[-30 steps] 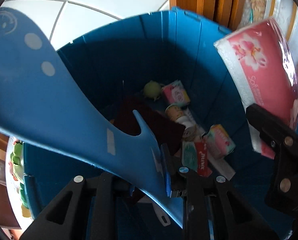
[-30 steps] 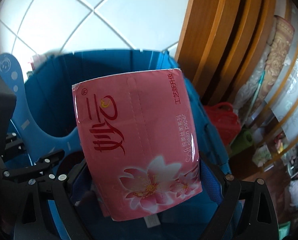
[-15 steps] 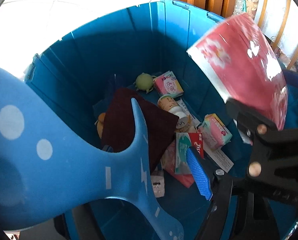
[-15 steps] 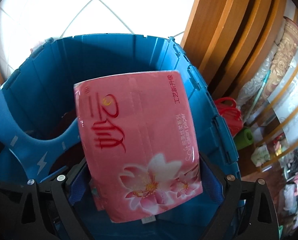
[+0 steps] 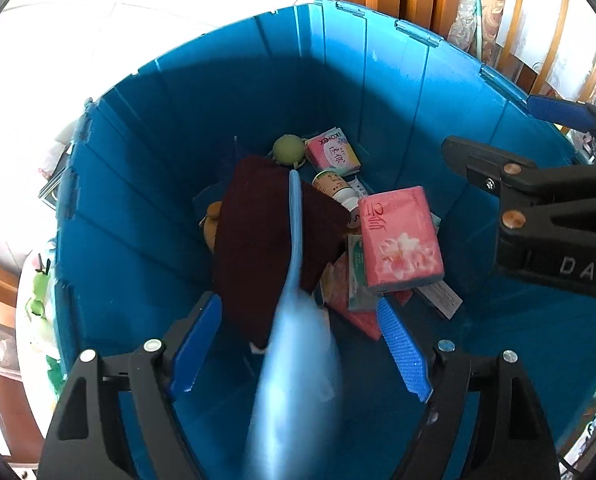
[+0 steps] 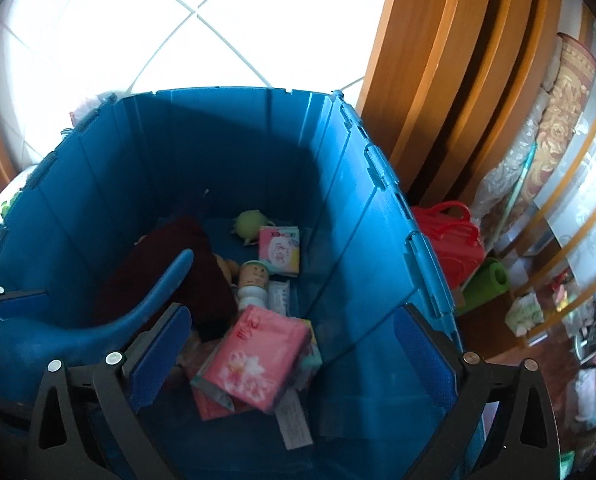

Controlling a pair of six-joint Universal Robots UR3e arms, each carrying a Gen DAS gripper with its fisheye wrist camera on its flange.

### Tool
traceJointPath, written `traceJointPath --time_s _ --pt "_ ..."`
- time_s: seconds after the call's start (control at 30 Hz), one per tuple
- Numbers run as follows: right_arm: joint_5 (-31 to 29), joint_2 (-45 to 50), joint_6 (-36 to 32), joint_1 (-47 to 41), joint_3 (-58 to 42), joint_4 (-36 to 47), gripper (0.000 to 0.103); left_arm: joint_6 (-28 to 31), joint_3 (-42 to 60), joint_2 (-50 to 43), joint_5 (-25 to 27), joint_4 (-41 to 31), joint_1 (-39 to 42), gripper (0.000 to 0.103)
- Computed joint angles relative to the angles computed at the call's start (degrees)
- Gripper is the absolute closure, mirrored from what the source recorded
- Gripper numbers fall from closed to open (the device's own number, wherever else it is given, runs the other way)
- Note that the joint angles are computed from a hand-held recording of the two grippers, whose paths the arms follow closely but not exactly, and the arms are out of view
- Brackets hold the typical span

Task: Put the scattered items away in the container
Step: 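Open both tools to drop the tissue pack and boomerang into the crate, then withdraw both tools from the crate back toward the pile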

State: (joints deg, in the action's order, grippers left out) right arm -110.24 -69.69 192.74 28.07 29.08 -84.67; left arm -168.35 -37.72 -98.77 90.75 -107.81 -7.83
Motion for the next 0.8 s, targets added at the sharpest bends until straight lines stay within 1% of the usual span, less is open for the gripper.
traceJointPath --time_s 0.27,0.47,0.67,0.8 --pt "-0.7 -5.6 1.3 3.1 7.1 -2.8 0.0 0.6 -2.7 7.4 -1.3 -2.9 1.4 0.023" --pt "-3.6 -8.1 4.9 7.0 8.5 -1.6 0.0 2.6 -5.4 13.4 -3.5 -4.0 3.5 0.023" --pt "-9.2 -7.9 11.2 13.0 5.3 3.4 0.0 8.5 -9.5 20.5 -8.7 -5.3 8.6 0.023" --pt "-13.1 -4.8 17.5 18.2 -1.4 10.4 0.0 15.2 -11.3 25.9 -14.0 -9.2 15.6 0.023"
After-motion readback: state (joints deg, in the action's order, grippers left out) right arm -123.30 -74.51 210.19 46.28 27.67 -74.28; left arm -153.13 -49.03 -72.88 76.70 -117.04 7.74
